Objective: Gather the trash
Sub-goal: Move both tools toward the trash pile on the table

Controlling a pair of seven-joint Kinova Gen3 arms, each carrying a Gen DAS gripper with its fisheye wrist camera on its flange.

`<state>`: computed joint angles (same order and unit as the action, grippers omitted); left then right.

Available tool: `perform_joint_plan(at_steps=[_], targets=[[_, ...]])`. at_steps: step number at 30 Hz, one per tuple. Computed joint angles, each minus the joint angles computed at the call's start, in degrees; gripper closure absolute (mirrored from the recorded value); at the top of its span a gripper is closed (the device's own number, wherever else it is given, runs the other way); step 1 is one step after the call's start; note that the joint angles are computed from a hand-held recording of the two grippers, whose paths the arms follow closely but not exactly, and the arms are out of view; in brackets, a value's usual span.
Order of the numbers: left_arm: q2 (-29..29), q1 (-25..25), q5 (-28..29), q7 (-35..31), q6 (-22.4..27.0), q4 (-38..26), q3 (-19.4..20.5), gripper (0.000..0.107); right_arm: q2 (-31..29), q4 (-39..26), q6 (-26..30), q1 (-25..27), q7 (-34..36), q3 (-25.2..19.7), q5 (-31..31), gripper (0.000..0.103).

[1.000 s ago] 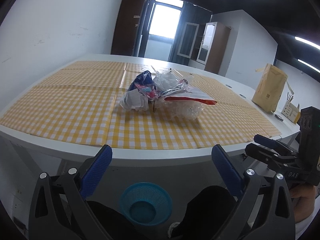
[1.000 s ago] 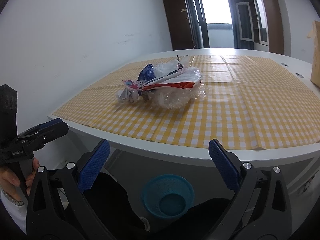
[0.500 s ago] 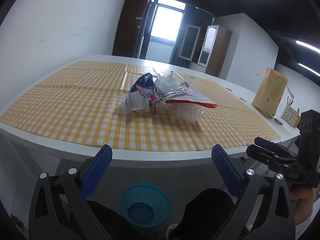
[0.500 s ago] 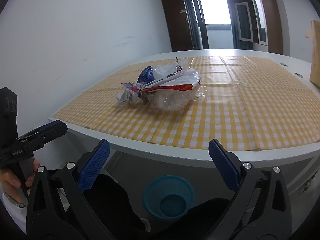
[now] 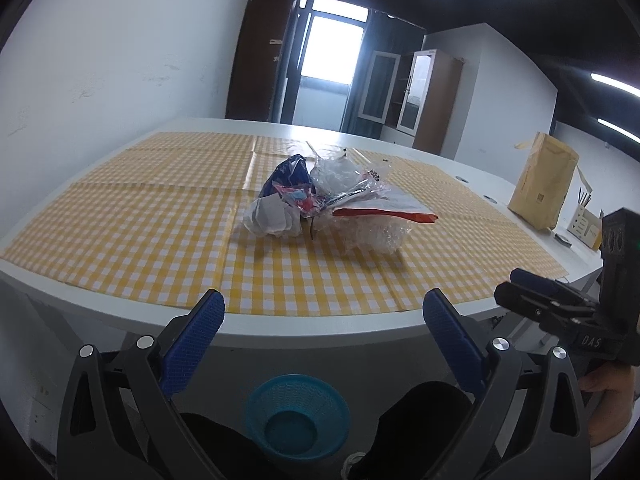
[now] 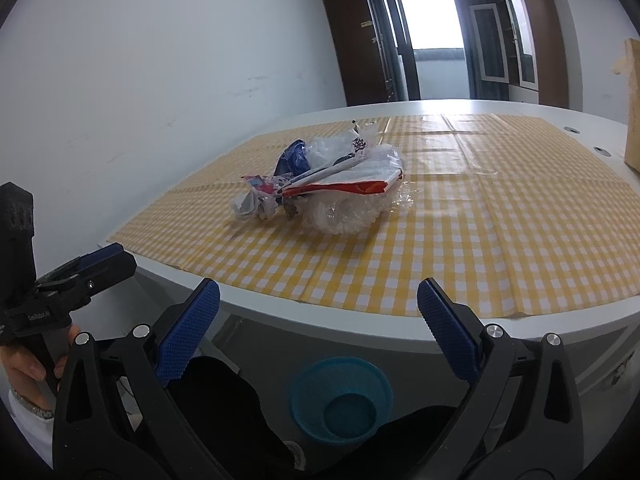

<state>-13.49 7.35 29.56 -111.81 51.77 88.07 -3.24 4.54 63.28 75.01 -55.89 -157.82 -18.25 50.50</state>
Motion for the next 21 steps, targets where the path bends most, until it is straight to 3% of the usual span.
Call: perform_joint_plan(at_steps=[7,12,17,21], targets=[[3.6,-0.2,-1.1,-0.9,-0.7,-4.3,1.3,0.010,1.0,-2.8,-1.6,2.5,4.3,2.1,-3.2,0.010],[7.7,-1.5,1.7,-3.3,1.5,-9.1,1.1,0.010,1.6,-4.1,-4.6,5.6,7.4,4.0,-7.6,0.012],[11.5,-3.2,2.0,-4.7,3.2,-13.6,3.2,0.011,2.9,-6.2,-6.2,7.8,10.4,5.5,-11.1,0.014],[14.7,-3.2,-1.6,-4.8,3.4,-18.3,6.0,0.011,4.3,-8.9,-6.0,8.6,12.7,7.1,-12.9,0.016]])
